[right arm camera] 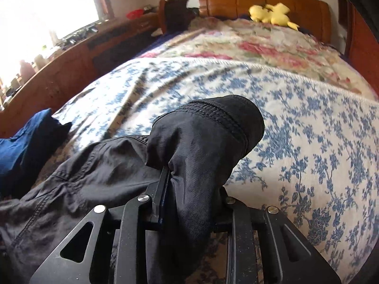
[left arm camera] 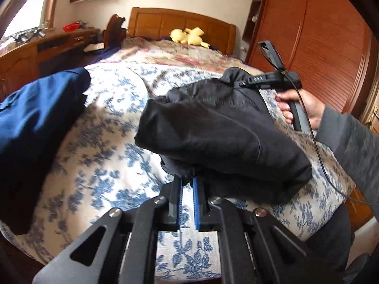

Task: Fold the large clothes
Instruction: 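Grasp the folded jacket bundle with the right tool and lift it, then carry the bundle with the right tool to the bed edge and release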

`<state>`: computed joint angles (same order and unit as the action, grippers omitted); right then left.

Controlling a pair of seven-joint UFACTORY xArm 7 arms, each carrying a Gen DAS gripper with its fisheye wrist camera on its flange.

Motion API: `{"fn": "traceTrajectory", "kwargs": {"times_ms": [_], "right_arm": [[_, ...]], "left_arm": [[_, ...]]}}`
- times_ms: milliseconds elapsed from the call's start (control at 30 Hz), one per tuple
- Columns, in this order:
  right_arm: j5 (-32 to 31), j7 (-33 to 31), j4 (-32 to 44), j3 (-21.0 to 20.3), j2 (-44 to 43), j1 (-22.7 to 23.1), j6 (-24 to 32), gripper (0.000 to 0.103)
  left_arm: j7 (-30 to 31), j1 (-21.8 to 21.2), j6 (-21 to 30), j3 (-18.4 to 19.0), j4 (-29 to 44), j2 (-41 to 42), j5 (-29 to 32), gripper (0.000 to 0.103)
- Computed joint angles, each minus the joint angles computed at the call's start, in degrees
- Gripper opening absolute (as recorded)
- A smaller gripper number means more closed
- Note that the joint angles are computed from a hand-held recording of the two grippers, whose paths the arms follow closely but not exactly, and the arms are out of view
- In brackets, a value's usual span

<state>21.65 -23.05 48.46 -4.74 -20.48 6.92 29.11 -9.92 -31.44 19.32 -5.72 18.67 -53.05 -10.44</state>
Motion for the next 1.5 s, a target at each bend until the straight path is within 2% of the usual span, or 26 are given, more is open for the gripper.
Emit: {"fn": "traceTrajectory", "kwargs": {"times_ms": [300,500,700,833,933,1133,1200,1300,1367,1433,1500], "right_arm": [[-5.3,8.0,0.2,6.2,-3.7,2.3,-1.7,0.019],[-6.7,12.0,5.8,8.0,-1.2,6.3,-3.6,0.019],[-11.4,18.3,19.2,12.5,8.2,8.4,-3.4,0.018],[-19.9,25.5,31.6,16.5,17.5,10.3,-1.6,0.018],[-27.1,30.9,41.4,17.7,25.0,14.2,0.6,0.018],[-35.2,35.9,60.2,16.0,39.6,25.0,5.5,0.018],[-37.1,37.7,66.0,14.1,44.1,28.7,6.6,0.018],[-42.3,43.9,74.1,9.2,50.3,35.0,11.3,0.018],[-42.4,44.3,72.7,8.9,50.6,35.7,10.9,0.02],[-43.9,45.0,72.5,7.7,51.5,36.8,13.3,0.026],[-41.5,42.7,71.4,9.2,51.7,35.2,15.0,0.035]], "left_arm": [[4.9,4.5,6.1,3.7,0.4,-8.6,2.1,0.003],[11.6,9.8,11.9,9.2,6.0,-10.4,2.1,0.003],[18.5,17.3,16.1,11.8,12.0,-11.6,3.7,0.003],[22.5,23.1,17.1,14.8,15.3,-10.1,4.8,0.003],[25.1,27.8,17.0,17.5,16.4,-8.7,5.7,0.003],[30.3,35.7,14.3,23.5,16.6,-4.9,6.0,0.003],[31.5,38.2,13.4,24.7,16.9,-2.5,6.0,0.003],[32.9,40.1,13.9,26.0,17.2,1.1,4.8,0.004],[33.8,40.8,13.0,25.9,16.1,1.5,3.6,0.005],[34.2,42.2,11.0,24.9,14.4,1.1,3.2,0.005],[33.7,42.9,10.7,23.5,13.1,-0.3,2.5,0.006]]}}
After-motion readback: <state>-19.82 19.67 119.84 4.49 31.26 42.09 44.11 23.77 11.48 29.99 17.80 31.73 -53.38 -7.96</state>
